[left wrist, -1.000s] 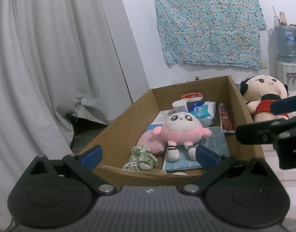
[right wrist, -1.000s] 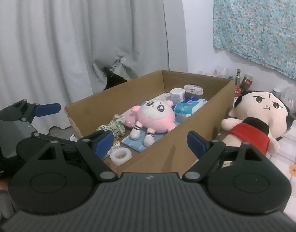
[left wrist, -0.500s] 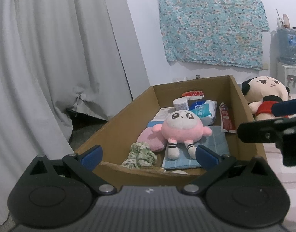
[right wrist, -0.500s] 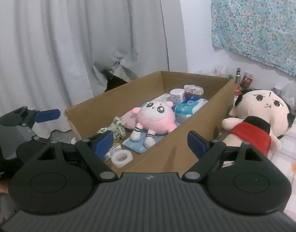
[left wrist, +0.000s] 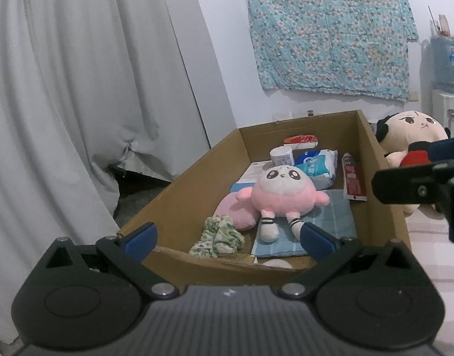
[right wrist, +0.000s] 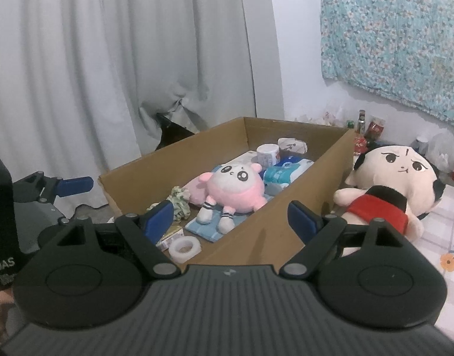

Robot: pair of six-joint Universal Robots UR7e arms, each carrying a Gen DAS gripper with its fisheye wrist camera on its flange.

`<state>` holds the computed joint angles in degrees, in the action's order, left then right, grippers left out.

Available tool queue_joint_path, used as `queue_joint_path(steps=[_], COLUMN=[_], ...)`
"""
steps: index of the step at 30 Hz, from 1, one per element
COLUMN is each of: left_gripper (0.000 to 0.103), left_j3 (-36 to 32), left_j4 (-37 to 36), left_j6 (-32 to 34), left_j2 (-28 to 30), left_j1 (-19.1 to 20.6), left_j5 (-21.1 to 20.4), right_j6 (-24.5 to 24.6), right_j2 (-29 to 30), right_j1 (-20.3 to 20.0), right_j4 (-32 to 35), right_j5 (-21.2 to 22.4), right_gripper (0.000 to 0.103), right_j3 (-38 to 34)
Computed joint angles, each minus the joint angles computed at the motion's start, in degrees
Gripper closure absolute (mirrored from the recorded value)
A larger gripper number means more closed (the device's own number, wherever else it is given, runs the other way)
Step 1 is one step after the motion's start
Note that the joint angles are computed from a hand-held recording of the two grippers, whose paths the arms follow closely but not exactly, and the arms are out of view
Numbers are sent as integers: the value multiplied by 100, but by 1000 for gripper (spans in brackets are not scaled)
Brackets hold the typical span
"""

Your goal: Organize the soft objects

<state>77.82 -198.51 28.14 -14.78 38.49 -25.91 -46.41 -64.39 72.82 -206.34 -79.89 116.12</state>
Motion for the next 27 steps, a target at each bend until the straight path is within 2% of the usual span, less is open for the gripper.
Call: queue_joint_path(steps=[5,14,19,24,27], left_gripper=[0,0,0,0,0], left_j3=[61,-34,51,48,78], left_j4=[135,-7,320,263,516], left_j6=[-131,25,-274,-244,-497], left_j2=[-49,37,-51,-56,-126], left_j1=[-10,-7,-13,-1,31], left_j5=[-11,55,35,9,-55], right_j6=[-140,-154,-179,-138,-140], right_j2=[0,-6,11,31,50], right_j1=[14,30,23,29,32], right_j4=[-56,31,-16,8,-26], right_j5=[-7,-25,-14,-79,-120], right_gripper=[19,18,18,18,18], right_j3=[30,37,46,18,5])
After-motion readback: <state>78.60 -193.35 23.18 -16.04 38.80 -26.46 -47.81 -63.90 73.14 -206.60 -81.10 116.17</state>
